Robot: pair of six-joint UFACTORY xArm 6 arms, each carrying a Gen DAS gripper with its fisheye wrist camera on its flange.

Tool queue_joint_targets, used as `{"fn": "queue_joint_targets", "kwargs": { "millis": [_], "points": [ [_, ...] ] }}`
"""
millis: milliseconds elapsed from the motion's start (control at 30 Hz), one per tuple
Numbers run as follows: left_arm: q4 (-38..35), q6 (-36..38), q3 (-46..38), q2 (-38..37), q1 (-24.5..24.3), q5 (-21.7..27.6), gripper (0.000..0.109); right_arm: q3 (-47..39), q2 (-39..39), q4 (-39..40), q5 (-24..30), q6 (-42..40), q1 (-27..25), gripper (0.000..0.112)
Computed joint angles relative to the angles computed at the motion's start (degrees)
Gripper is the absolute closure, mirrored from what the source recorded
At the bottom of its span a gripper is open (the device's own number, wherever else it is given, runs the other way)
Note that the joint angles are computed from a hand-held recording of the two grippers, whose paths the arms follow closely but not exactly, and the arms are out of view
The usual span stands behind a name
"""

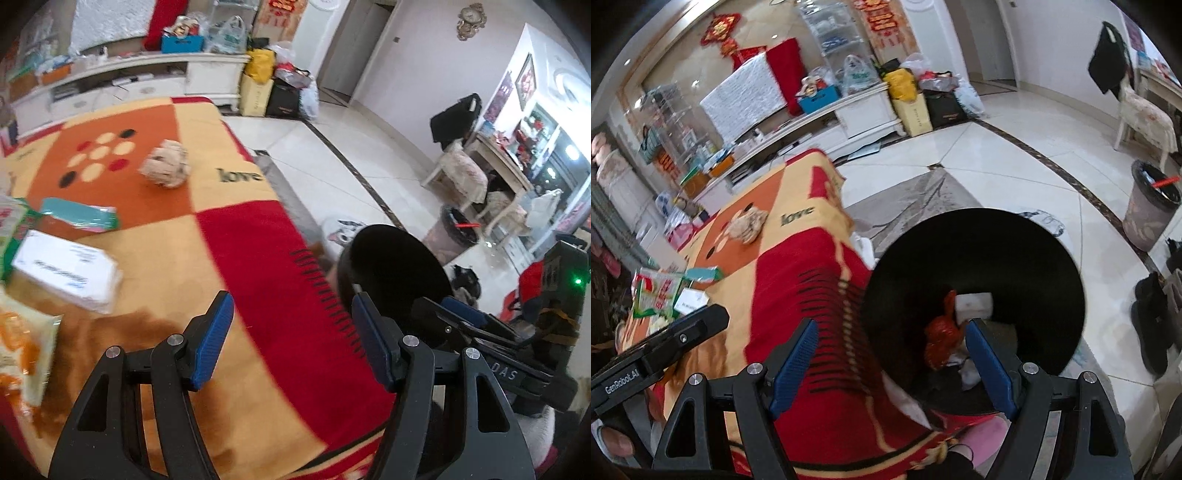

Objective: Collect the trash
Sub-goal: 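Move both open tools back over the table toward the remaining packages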

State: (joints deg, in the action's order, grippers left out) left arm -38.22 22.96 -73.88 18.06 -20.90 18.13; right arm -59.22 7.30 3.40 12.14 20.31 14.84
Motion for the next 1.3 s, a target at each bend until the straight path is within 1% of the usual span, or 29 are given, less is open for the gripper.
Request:
{"fn": "queue_joint_targets", "kwargs": {
  "millis": [267, 367, 567, 667, 867, 1300],
  "points": [
    [2.3, -0.9, 6.8, -5.2, 2.5, -3.2, 0.043, -2.5, 1.6, 0.2, 0.9, -0.9, 4.3, 0.033],
    [3.2, -1.4, 9.3, -7.2, 3.6, -4.0, 0.043, -3.6, 2.4, 1.6, 1.0, -2.0, 6.1, 0.033],
    [2.3, -0.4, 14.1, -11.1, 5.6, -5.7, 0.043, -6.7, 4.5, 1.9, 2.3, -3.2, 9.6, 0.033],
    [0.9, 1.1, 16.0, -12.9, 6.9, -5.8, 0.043, -8.6, 5.7, 1.9, 3.2, -4.0, 11.3, 0.033],
    [0.5, 2.4, 20.2, -16.4, 9.8, -6.2, 0.043, -11.6, 7.7, 3.0, 4.6, -6.2, 13.9, 0.033],
    [-1.4, 4.3, 26.2, -20.9, 17.0, -5.5, 0.043, -19.3, 13.0, 6.1, 8.8, -10.6, 18.0, 0.033]
  ]
}}
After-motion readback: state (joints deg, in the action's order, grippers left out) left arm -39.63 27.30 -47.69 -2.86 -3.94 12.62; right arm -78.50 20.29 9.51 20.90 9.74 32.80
